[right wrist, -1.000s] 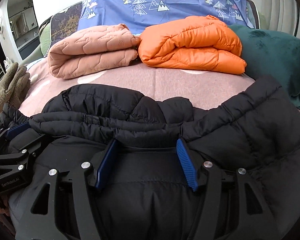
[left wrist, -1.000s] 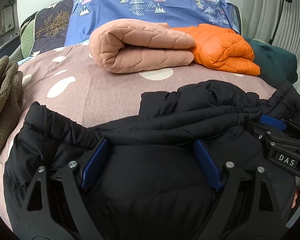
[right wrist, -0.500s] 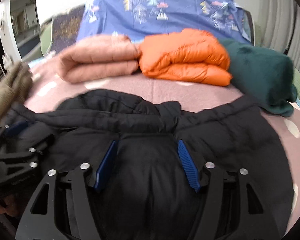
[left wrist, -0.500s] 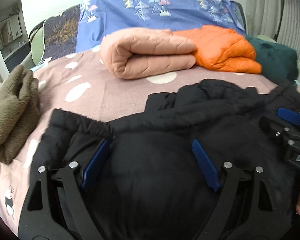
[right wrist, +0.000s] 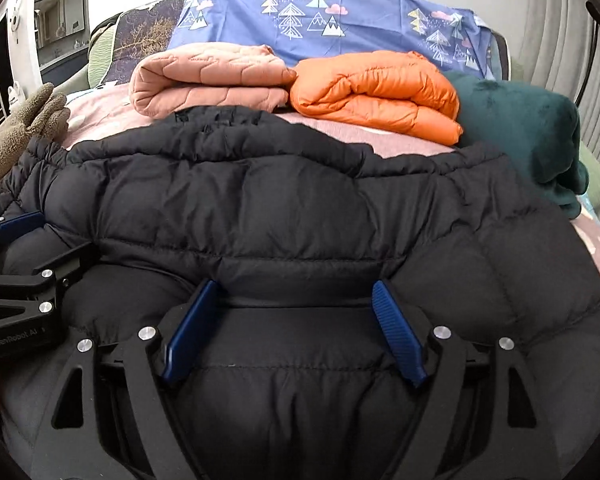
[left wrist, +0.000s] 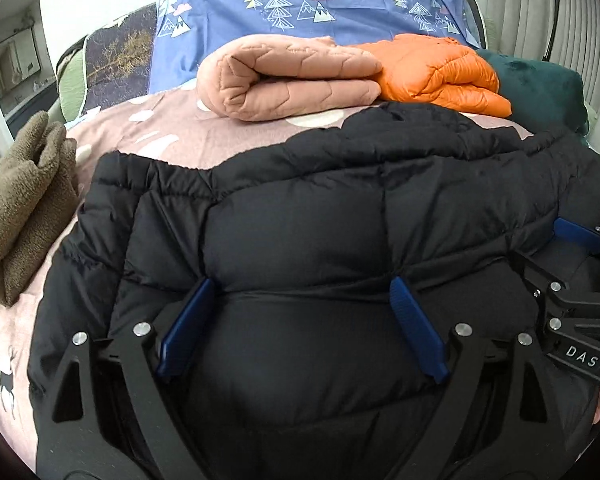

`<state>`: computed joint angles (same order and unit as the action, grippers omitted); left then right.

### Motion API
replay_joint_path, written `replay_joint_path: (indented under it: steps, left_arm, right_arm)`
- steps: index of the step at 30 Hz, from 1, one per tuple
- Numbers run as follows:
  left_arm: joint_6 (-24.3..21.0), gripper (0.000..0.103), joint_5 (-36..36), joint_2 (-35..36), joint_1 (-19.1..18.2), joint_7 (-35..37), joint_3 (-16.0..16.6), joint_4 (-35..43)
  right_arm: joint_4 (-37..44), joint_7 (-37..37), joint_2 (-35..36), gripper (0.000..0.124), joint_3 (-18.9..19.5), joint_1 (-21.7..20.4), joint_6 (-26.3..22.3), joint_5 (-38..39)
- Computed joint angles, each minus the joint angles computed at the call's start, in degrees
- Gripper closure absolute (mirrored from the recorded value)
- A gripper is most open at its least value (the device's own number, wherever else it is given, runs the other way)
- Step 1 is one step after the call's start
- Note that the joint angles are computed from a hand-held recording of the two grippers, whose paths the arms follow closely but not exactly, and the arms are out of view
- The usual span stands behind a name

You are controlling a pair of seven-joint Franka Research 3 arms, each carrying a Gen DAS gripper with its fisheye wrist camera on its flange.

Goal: Fold large clothes

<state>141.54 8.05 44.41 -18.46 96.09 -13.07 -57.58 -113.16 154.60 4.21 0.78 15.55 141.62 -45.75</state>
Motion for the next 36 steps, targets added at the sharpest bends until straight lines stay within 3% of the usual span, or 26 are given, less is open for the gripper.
replay_joint_path:
  steps: [6, 8, 12, 13, 15, 16, 18, 20, 26, 29, 31, 32, 34, 36]
  left_arm:
    - [0.5, 0.014, 0.3, -1.2, 0.0, -0.5, 0.3, -1.3]
    - [2.7, 0.016, 0.9, -5.3, 0.5, -1.5, 0.6, -6.6]
    - [9.7, 0.017, -7.0, -16.1, 8.3, 7.4, -7.0, -22.3]
    - [10.9, 0.017, -8.4, -18.5, 9.2, 9.1, -7.6, -25.8]
    - [9.5, 0.016, -8.7, -19.6, 8.7, 9.2, -6.4, -28.0]
    - [7.6, 0.015, -7.9, -18.9, 7.8, 7.8, -5.1, -28.3]
    - [11.8, 0.013, -6.8, -18.9, 7.3, 8.6, -4.4, -31.6]
    - [10.9, 0.013, -4.6, -18.4, 5.9, 7.0, -3.2, -30.6]
    - [8.3, 0.015, -7.1, -18.4, 7.6, 8.7, -4.9, -29.2]
    - [7.5, 0.022, -12.8, -23.0, 10.5, 10.7, -6.9, -33.2]
    - [8.8, 0.022, -20.2, -27.3, 13.8, 18.7, -9.9, -38.1]
    - [9.4, 0.020, -21.5, -28.4, 13.9, 20.7, -9.7, -39.6]
    - [9.8, 0.015, -18.7, -28.9, 11.6, 20.5, -7.2, -41.8]
    - [15.2, 0.013, -19.2, -29.0, 10.9, 21.5, -6.6, -45.6]
  right_arm:
    - [-0.1, -3.1, -1.6, 0.044, 0.4, 0.2, -1.0, 1.7]
    - [-1.5, -3.5, -4.4, 0.044, 1.2, 0.3, -2.0, 2.8]
    - [-9.0, -4.2, -12.5, 0.044, 3.5, -0.7, 4.0, 9.1]
    - [-9.9, -4.5, -13.2, 0.044, 4.4, -1.0, 3.7, 9.7]
    - [-9.6, -7.9, -11.7, 0.044, 6.1, -1.2, -1.6, 11.9]
    - [-9.9, -9.3, -10.8, 0.042, 6.3, -1.2, -1.9, 12.4]
    - [-12.1, -7.1, -9.8, 0.041, 7.5, -2.2, 0.8, 6.2]
    - [-11.4, -8.3, -9.6, 0.041, 6.3, -1.4, 0.4, 9.5]
    - [-10.2, -7.6, -11.3, 0.041, 7.0, -0.5, -3.9, 9.8]
    - [-14.4, -7.3, -16.7, 0.041, 7.5, -0.1, 0.2, 12.3]
    - [-15.9, -8.7, -18.6, 0.041, 9.2, -0.7, 0.2, 12.0]
    - [-16.0, -10.1, -18.1, 0.039, 10.0, -0.6, -2.1, 12.8]
    - [-17.8, -10.6, -17.3, 0.035, 9.9, -0.9, -0.9, 14.6]
    - [-19.2, -9.4, -18.0, 0.035, 10.3, -1.7, 1.1, 13.6]
